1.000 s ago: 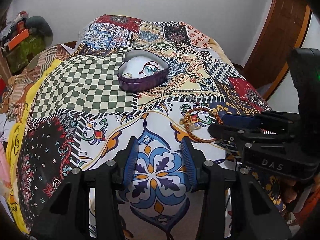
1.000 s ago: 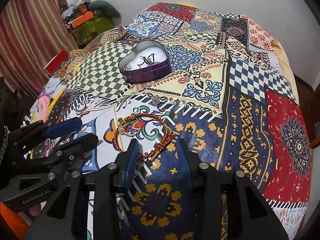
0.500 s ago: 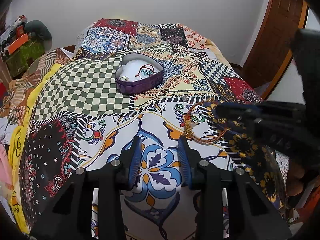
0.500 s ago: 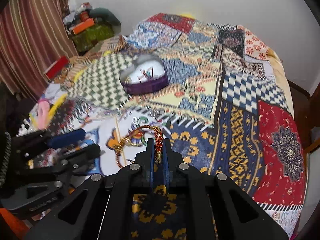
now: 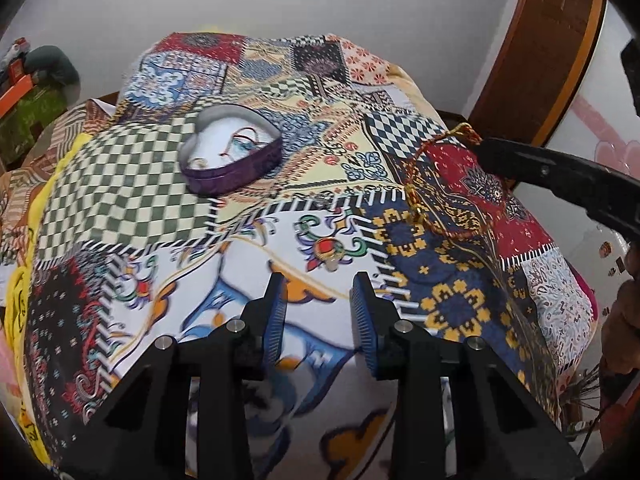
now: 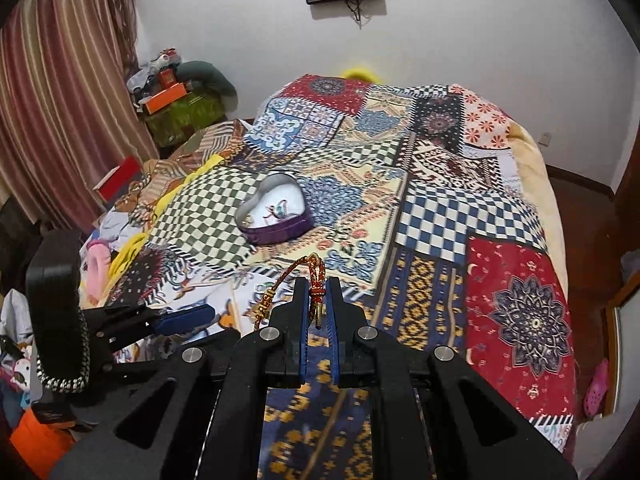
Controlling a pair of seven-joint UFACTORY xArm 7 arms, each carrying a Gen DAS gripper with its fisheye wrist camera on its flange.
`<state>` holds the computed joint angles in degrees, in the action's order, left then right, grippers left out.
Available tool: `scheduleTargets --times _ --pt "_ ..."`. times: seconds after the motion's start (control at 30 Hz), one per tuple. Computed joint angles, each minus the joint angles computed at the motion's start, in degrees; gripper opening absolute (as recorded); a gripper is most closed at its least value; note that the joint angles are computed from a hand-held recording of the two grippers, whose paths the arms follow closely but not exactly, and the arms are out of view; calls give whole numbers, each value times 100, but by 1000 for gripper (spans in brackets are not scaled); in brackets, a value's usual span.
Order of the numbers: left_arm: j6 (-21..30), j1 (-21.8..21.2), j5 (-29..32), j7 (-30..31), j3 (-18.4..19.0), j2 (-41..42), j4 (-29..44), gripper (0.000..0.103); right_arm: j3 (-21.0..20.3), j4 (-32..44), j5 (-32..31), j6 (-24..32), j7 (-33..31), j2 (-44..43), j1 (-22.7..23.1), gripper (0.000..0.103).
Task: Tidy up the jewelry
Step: 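Grasp the gold bangle with the right tool while the left tool grasps a small gold ring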
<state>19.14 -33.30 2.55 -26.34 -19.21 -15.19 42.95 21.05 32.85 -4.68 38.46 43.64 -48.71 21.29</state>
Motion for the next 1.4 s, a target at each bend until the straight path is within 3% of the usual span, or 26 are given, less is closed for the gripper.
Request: scheduleTargets --times 0.2,0.33,0.77,0.93,1.4 --pt "128 194 657 -384 -193 481 426 33 -157 -273 108 29 -77 -172 103 7" --pt "133 339 1429 -1030 -316 632 526 17 -200 -365 157 -2 -116 -230 119 7" --pt "-7 214 1222 -910 -115 150 220 17 -165 -244 165 -27 -96 -220 1 7" --pt "-27 463 1378 -1024 -253 -89 199 17 -124 -63 95 -88 -70 -108 -109 7" --pt "-304 956 1451 -962 -201 -228 303 17 -17 520 -159 -520 48 523 -445 7"
